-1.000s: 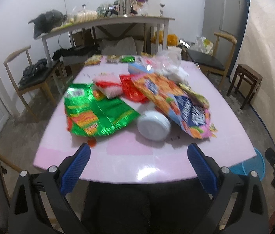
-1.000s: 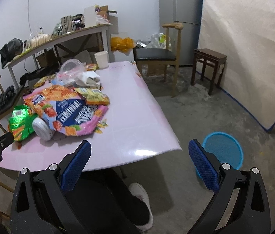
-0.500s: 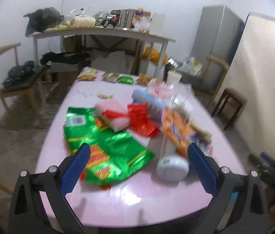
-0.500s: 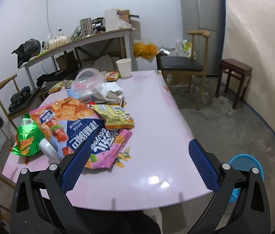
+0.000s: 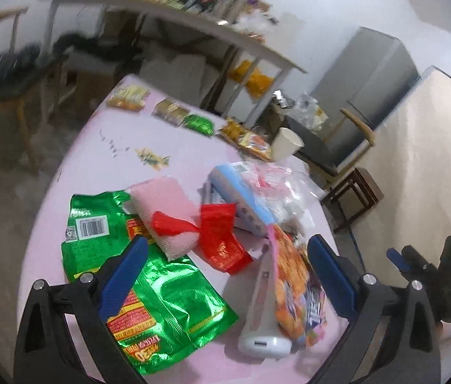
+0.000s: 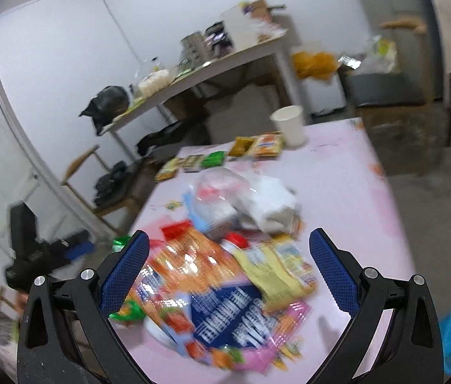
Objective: Collect trash
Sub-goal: 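Reach the right tool to the clear plastic cup and close on it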
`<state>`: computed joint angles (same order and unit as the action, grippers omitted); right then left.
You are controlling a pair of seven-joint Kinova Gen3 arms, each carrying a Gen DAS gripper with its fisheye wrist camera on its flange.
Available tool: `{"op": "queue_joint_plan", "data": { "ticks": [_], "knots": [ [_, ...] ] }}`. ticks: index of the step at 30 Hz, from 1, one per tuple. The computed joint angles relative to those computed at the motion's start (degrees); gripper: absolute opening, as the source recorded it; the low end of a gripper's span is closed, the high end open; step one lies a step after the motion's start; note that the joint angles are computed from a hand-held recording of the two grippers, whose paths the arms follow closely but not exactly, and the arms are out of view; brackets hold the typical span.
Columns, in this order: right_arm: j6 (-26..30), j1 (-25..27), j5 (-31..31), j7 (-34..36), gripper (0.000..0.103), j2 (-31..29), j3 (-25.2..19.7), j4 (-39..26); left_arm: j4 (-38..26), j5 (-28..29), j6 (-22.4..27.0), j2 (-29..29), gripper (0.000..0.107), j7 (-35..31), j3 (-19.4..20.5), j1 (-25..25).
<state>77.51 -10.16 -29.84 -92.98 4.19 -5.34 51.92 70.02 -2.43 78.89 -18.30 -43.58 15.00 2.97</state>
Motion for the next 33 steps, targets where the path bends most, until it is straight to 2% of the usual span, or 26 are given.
{"op": "queue_joint_plan", "data": {
  "ticks": [2,4,6,8,11,13,15,18,20,22,24,26,27,33],
  "knots": [
    [1.2,-1.8,-1.3,-0.4,0.095,4.6,0.9,-5.3,-0.1,1.8,-0.4,0.3,0.096,-0.7,-2.5,0.5],
    [2.8,-3.4,1.2,-0.8,0.09,7.8,0.2,-10.5,-1.4,2.8,-0.3,1.3,0.091,-2.8,-3.8,1.1],
    [2.6,-4.0,5.5,0.3,0.076,9.4,-2.1,-12.8,-3.7,2.7,0.5,2.8,0.086,-5.5,-4.1,1.6],
    [2.4,-5.1,8.2,2.7,0.065,10.5,-2.5,-13.4,-6.2,2.5,1.6,4.5,0.08,-7.8,-4.1,1.8],
    [2.8,-5.0,9.5,7.9,0.049,11.8,-3.1,-13.0,-10.9,5.4,3.4,8.1,0.072,-13.2,-0.8,-4.1],
    [3.7,-5.0,9.5,11.3,0.044,13.4,-3.6,-13.5,-13.2,8.2,4.0,10.5,0.067,-15.6,1.6,-8.9],
    [5.4,-5.2,9.3,12.9,0.039,15.9,-3.9,-15.8,-16.2,12.8,4.9,14.6,0.067,-17.7,0.6,-10.0],
    [7.2,-4.5,7.1,14.0,0.037,18.3,-4.7,-18.4,-21.2,19.4,7.2,22.0,0.067,-19.0,-6.4,-5.0],
    [8.4,-4.6,6.3,14.6,0.035,20.2,-5.1,-21.1,-24.7,20.9,8.9,26.1,0.065,-18.5,-10.7,-1.2],
    [9.6,-4.9,5.9,14.3,0.032,22.1,-5.2,-23.6,-29.3,19.3,11.5,30.6,0.062,-17.7,-11.5,0.8],
    [10.3,-5.3,5.8,13.8,0.022,23.2,-5.2,-25.0,-33.0,16.6,14.2,33.9,0.055,-15.5,-10.9,1.8],
    [10.6,-5.3,5.6,13.3,0.012,23.8,-5.3,-25.5,-34.0,16.9,15.3,35.6,0.042,-13.9,-10.3,1.4],
    [10.6,-5.2,5.5,13.1,0.008,23.9,-5.3,-25.4,-33.9,17.3,15.4,36.1,0.04,-13.6,-10.1,1.2],
    [8.4,-4.7,4.8,13.6,0.005,22.6,-5.6,-22.1,-36.0,13.7,17.4,38.0,0.019,-13.8,-10.2,3.6]
  ]
}}
